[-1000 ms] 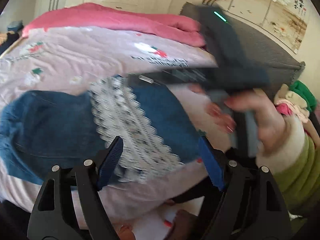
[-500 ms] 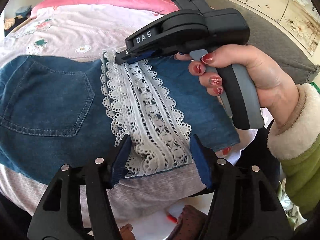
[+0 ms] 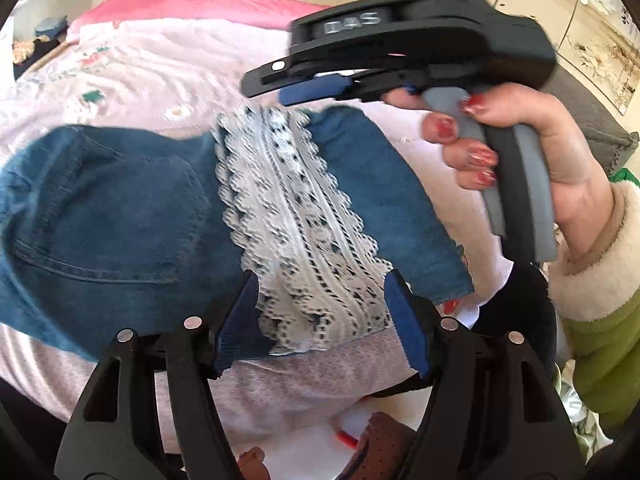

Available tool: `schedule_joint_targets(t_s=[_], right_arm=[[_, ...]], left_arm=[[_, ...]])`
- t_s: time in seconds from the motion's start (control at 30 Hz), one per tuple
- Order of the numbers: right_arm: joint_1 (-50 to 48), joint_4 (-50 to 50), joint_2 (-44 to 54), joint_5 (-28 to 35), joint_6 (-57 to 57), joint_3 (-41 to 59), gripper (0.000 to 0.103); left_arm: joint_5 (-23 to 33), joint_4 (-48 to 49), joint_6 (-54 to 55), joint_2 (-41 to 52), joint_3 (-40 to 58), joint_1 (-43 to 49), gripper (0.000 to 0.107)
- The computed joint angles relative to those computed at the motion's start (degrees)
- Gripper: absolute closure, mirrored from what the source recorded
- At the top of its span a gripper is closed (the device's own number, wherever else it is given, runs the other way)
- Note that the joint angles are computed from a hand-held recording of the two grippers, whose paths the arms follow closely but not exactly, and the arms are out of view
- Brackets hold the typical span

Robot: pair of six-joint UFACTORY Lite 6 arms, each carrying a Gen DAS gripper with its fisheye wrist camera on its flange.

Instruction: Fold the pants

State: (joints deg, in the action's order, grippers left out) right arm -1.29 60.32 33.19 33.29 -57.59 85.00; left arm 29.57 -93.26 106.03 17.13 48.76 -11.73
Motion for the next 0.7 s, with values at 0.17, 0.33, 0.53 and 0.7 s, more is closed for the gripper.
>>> schedule_joint_targets(t_s=[0.17,0.33,0.53,0.7], right_arm=[[1.75,-0.70,-3.34,-0.79,0.66,-1.30,0.050],[5.05,-4.93,-3.50,-1.53,5.08,1.12,0.033],[8.57,-10.04,-2.04,-1.85,10.34,5.55,0.019],[11.89,-13.19,3.46,-0.38,15.23,13.34,0.013]], left_arm=[[-0.92,-0.20,0.37,-4.38,-2.03,2.64,0.038],[-0.90,0.51,-0.34,-6.90,-2.12,7.02,0.024],[1.12,3.69,-1.81,-8.35,-2.09,16.55,0.014],[2.96,5.70,-3.36,-5.62,-0.18,23.97,0.014]])
